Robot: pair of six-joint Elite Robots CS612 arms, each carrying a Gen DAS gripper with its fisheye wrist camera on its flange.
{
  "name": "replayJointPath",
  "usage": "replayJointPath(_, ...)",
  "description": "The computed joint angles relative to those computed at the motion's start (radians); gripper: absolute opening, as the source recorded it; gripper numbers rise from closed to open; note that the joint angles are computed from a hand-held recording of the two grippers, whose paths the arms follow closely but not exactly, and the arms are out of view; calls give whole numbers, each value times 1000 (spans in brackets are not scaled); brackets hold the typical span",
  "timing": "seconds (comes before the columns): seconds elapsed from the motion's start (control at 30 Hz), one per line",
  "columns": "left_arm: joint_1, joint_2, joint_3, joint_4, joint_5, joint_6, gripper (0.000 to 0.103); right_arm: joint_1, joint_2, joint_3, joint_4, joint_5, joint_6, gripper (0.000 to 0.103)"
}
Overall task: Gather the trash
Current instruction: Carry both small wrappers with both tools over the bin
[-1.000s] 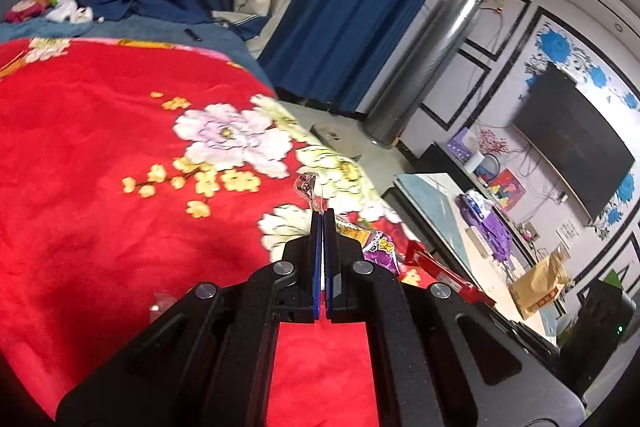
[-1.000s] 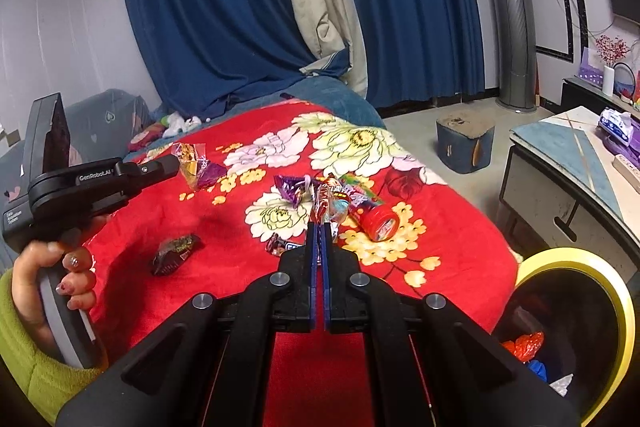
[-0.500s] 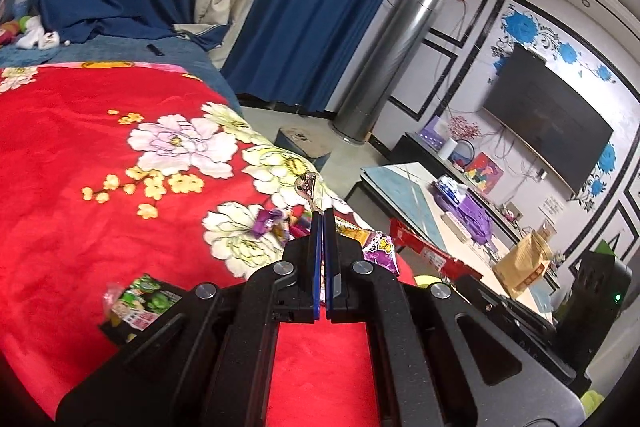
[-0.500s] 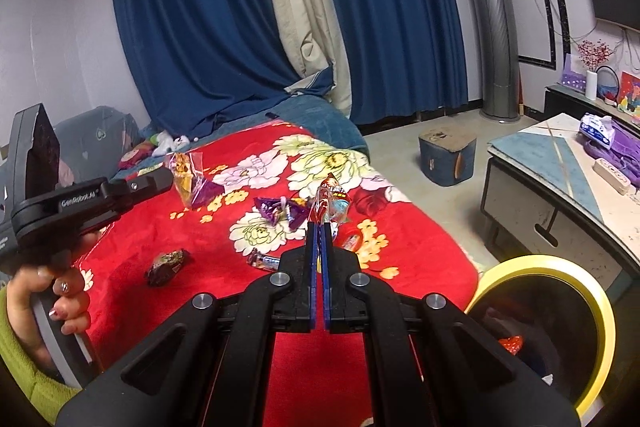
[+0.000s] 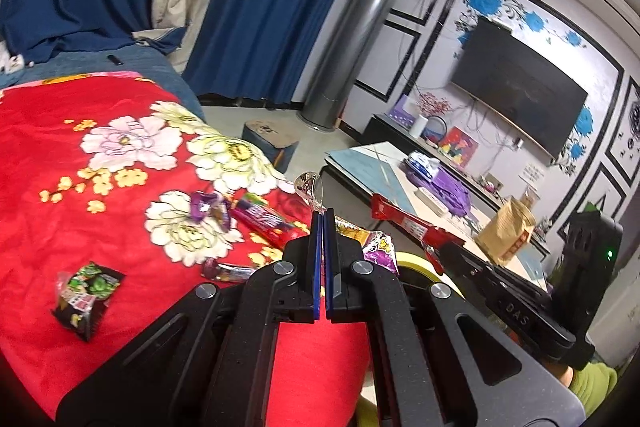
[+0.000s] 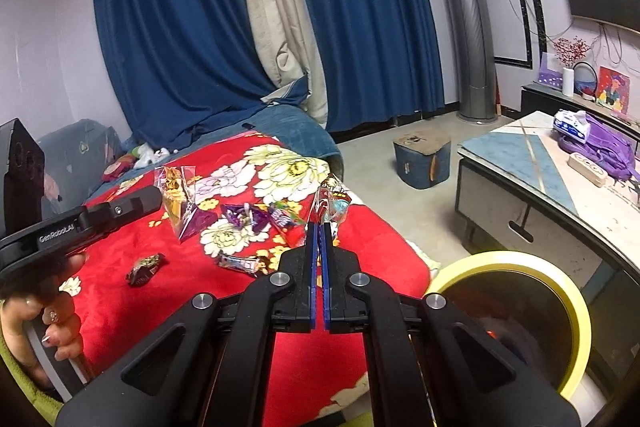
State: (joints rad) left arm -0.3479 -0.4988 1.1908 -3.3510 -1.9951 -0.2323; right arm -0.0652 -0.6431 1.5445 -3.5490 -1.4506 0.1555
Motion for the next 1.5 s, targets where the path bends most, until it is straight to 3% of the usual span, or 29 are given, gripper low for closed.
replayJointPath(0.73,-59,-6,33,31,-35,136,0,-50,-29,116,-43,-86,55,2)
replayJointPath(1.17,-99,6,23,108,-62,226,0,-86,-38,166,-60,-134,139,2)
replayJointPath(1.5,-129,20,11,172,-72,312,0,-115,-39,178,-5,-133,223,2)
